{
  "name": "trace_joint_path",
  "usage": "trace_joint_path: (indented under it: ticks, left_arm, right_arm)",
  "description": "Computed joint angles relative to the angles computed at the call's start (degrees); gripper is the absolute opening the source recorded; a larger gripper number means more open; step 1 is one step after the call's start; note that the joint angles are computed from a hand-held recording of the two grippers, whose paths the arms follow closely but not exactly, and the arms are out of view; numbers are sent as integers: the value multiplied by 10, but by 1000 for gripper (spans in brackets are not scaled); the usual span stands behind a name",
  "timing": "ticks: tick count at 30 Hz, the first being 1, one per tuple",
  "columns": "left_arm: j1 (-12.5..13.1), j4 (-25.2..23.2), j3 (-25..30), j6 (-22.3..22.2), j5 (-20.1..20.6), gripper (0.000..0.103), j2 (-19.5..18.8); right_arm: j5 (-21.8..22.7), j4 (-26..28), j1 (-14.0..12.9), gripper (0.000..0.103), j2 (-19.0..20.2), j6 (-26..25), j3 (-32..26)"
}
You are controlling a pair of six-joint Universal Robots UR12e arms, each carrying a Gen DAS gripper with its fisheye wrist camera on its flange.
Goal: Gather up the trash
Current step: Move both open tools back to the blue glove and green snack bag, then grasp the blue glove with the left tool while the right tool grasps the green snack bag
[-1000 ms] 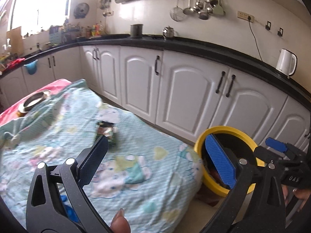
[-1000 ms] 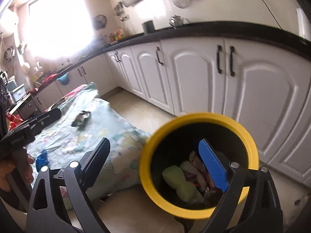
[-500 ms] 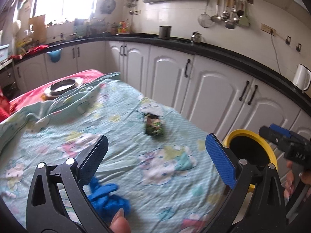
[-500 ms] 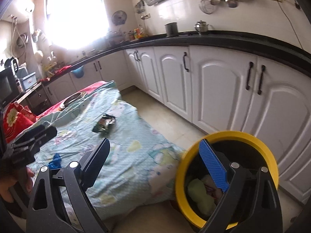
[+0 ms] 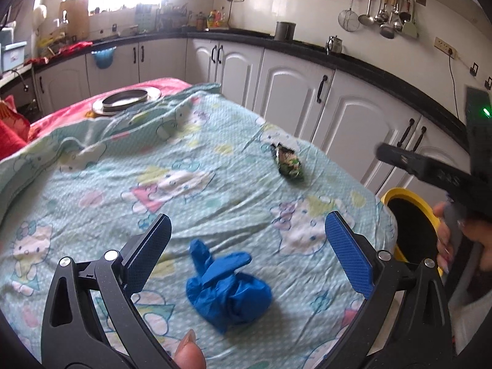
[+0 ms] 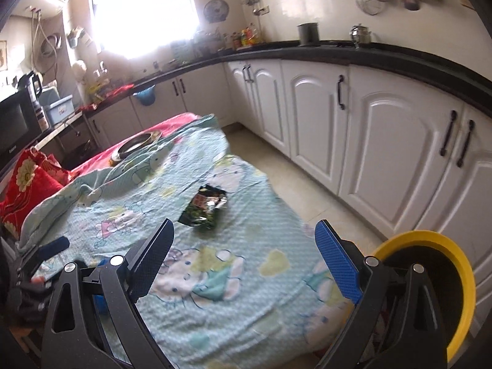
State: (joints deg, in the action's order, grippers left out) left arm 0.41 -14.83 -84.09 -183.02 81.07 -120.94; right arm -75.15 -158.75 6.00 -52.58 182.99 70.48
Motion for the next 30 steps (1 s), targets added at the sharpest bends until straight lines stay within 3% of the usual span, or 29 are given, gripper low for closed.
trace_joint_path:
  ticks: [6,13,19,22,24,26,30]
  left_arm:
    - [9,-32,-11,8,-28,90,3]
    - [10,-58,-22,20,-37,79,4]
    - [9,-74,-25,21,-45,63,1]
    - [9,-71,-26,19,-48,60,0]
    - [10,-72,-27,17,-51,54,0]
    - [12,-73,-27,14,-57,51,0]
    - [14,-75,-26,10,-66,44,-1]
  right_arm:
    - [0,75,16,90,43,-19,-72]
    - [1,164,32,90,100,-11,-165]
    - [-16,215,41,87,141,19,-232]
    - [-34,236,46,78,154,24,-253]
    - [-50,248,49,61,161,24,-262]
    - [-75,226,52,46,157,20,-249]
    - [-47,180,42,34,136,41,-200]
